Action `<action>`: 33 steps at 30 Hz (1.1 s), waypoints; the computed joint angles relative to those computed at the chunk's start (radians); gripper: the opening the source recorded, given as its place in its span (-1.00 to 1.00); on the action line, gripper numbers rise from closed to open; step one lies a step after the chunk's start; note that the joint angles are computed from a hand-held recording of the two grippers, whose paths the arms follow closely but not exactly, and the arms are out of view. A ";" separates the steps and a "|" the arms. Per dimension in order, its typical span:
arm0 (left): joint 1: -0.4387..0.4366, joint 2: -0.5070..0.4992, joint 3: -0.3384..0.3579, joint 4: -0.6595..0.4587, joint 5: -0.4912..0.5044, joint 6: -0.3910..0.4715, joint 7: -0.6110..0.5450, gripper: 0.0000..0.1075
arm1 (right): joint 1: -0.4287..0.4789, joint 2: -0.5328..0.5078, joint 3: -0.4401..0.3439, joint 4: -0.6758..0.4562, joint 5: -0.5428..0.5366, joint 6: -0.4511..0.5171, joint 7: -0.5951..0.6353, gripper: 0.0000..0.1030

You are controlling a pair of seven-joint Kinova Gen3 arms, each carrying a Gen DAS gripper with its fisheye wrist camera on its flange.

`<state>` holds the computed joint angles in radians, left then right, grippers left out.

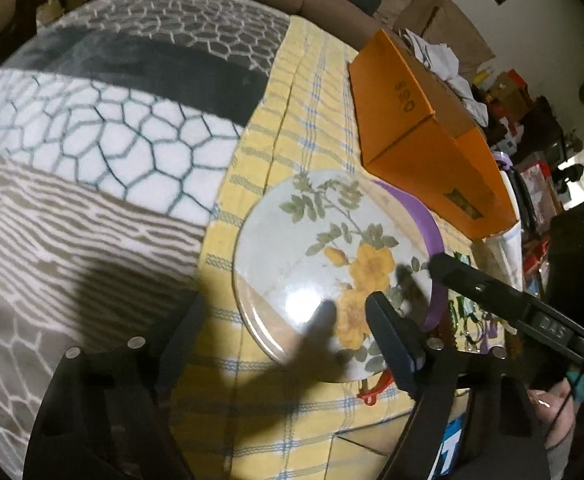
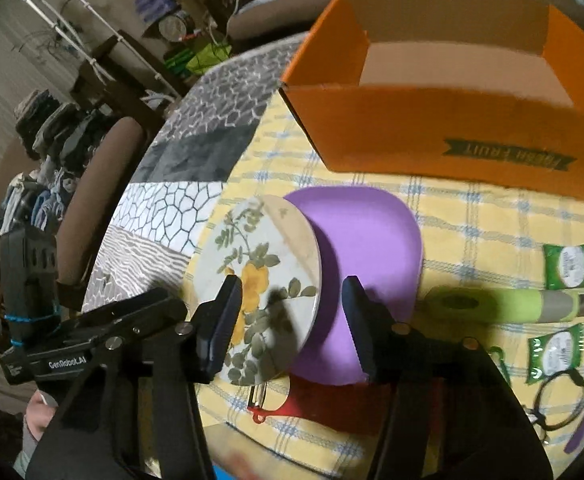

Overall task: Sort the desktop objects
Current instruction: 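Grasp the round floral plate by its rim with the right gripper, then carry the floral plate into the orange box and release it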

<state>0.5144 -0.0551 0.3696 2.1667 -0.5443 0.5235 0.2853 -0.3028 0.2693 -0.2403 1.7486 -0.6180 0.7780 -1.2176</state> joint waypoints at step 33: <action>-0.343 -0.223 0.117 0.319 0.265 -0.650 -0.036 0.42 | 0.233 0.142 -0.040 0.202 -0.852 0.305 0.514 -0.83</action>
<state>0.1712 -0.2779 0.4863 2.4859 -0.2794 -0.1264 0.2491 -0.0696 0.4113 -0.2801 1.9506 -1.4703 1.0829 -0.7036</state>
